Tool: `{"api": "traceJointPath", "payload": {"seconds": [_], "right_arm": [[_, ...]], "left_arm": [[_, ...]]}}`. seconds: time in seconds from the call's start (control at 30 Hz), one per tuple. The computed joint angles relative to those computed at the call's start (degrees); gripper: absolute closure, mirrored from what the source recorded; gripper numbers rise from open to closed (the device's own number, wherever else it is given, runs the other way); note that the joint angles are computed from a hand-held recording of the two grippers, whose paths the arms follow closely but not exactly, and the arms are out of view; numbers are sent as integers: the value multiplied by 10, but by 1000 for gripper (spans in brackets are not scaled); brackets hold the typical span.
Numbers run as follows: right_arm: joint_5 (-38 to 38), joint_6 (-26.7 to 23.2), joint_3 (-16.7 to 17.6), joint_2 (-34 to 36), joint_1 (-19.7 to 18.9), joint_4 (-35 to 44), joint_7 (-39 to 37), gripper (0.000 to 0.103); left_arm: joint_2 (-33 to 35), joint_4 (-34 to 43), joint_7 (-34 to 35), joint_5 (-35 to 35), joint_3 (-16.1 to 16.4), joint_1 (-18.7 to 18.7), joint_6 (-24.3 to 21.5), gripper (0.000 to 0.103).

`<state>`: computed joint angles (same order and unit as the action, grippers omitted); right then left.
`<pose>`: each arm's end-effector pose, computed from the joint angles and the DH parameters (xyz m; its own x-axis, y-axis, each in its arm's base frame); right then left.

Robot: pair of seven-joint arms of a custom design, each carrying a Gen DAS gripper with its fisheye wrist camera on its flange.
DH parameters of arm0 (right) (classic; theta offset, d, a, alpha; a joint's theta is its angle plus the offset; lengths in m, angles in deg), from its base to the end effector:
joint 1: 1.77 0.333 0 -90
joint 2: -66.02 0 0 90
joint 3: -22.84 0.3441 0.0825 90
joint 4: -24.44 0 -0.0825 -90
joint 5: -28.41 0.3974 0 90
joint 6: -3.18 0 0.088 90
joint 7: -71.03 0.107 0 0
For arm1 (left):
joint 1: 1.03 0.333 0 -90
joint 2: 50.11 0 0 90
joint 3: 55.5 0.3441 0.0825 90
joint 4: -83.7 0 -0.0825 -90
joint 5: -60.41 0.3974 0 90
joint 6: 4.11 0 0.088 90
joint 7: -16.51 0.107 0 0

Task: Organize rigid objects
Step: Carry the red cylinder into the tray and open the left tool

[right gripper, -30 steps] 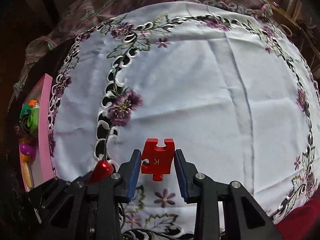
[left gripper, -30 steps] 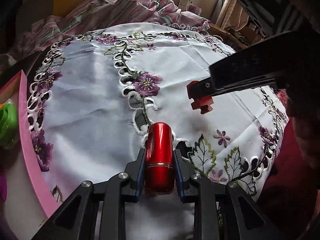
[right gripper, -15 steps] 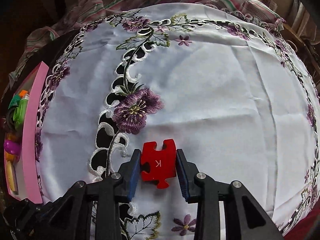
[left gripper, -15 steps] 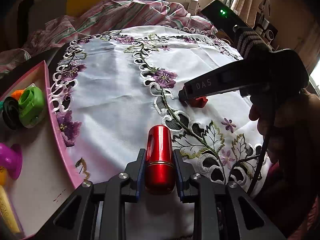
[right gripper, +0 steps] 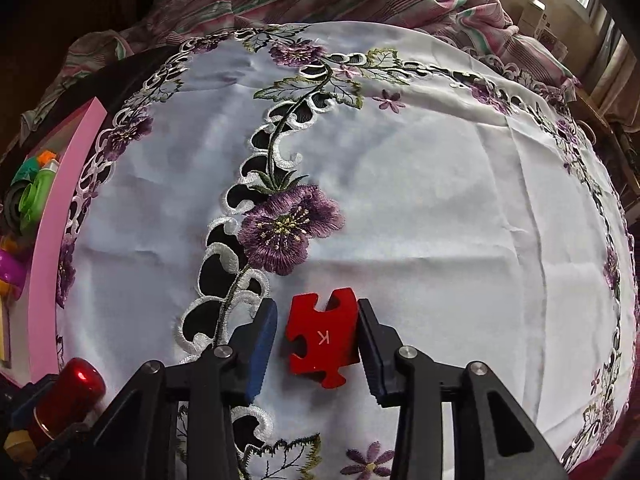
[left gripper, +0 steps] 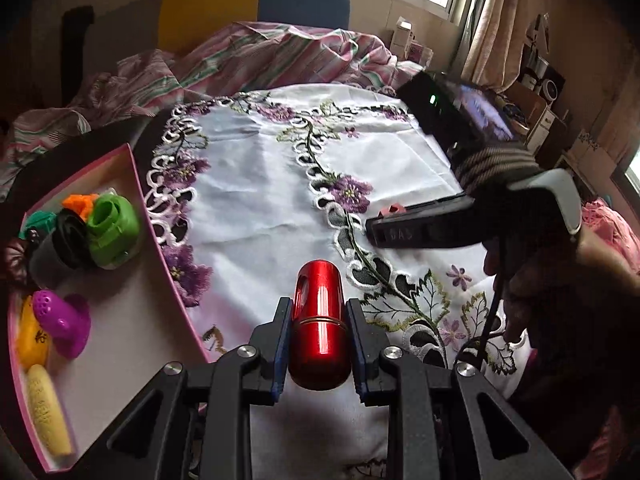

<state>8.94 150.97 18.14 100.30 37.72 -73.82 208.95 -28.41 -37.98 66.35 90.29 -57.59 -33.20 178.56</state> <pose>0.5858 0.4238 0.2831 0.0496 -0.9982 0.0338 -0.9315 -0.0585 -0.3591 0.4981 -0.3935 0.3188 -0.4473 -0.8828 0.1435 -0.7406 0.2756 -0.6128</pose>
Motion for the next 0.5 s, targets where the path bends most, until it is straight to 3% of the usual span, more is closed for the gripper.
{"api": "traceJointPath", "payload": {"seconds": [0.33, 0.5], "right_arm": [[0, 1, -2, 2, -7, 3, -14, 64], [-19, -7, -9, -4, 8, -2, -5, 65]], "left_arm": [[-27, -25, -24, -2, 62, -50, 27, 77], [-37, -38, -28, -12, 94, -73, 39, 77]]}}
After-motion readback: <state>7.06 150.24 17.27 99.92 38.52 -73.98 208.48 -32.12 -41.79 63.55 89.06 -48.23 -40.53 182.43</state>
